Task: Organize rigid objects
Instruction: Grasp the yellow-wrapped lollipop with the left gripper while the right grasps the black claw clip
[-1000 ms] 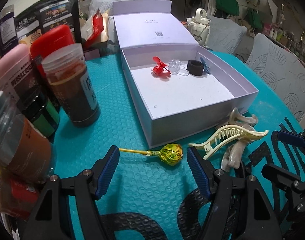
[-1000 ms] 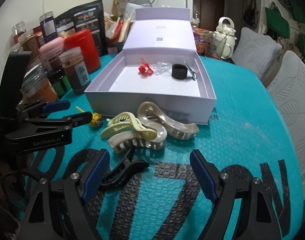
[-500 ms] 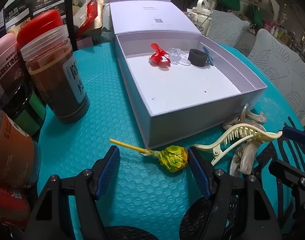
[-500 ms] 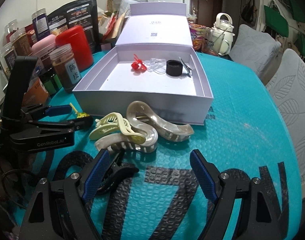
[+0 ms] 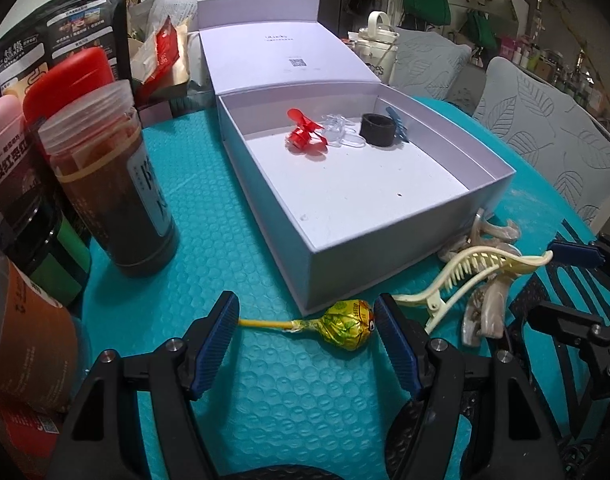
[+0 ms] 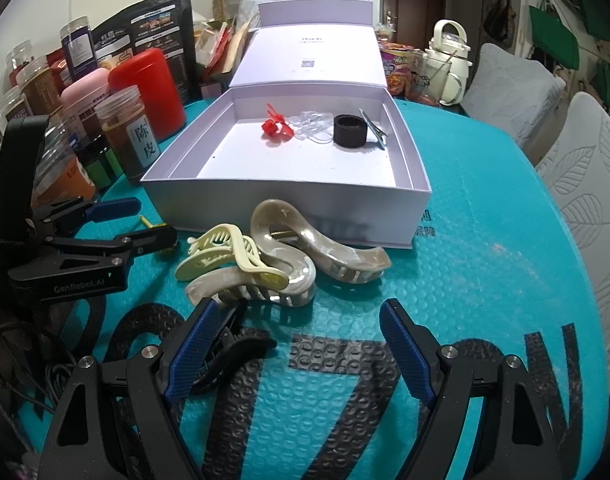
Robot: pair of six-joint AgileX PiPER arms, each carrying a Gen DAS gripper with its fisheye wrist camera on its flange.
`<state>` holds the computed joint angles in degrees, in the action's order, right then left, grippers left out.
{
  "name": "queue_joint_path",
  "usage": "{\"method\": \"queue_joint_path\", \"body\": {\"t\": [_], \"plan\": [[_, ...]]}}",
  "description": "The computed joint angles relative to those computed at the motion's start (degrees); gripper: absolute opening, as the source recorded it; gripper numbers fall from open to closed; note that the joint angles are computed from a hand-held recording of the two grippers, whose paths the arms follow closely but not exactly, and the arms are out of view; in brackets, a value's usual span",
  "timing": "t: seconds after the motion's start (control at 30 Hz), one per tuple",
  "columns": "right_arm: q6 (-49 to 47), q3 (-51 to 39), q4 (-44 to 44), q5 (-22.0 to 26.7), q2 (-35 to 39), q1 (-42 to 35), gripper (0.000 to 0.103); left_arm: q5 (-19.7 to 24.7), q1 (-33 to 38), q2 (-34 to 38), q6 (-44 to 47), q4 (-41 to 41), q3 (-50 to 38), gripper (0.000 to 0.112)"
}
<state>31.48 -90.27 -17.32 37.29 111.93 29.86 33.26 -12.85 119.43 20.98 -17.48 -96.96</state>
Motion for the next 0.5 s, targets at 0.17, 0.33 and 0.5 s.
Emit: {"method": "queue_joint_path", "body": {"t": [0.17,0.33,0.5], "plan": [[0.1,0.1,0.0,-0.1,0.1,-0.2,0.083,3.9,-0.2,2.8,-4.3,3.2,-4.0,0.070],[0.3,-0.2,-0.3,0.4,0.5,-0.2,0.083,2.7,-2.0,3.1,-9.1,9.6,-4.0,0.070],[0.5,0.0,-0.2,-0.1,0.4,-0.4,0.083,2.2,-1.7,2.8,-10.0,8.8,-3.3,0.070]]}}
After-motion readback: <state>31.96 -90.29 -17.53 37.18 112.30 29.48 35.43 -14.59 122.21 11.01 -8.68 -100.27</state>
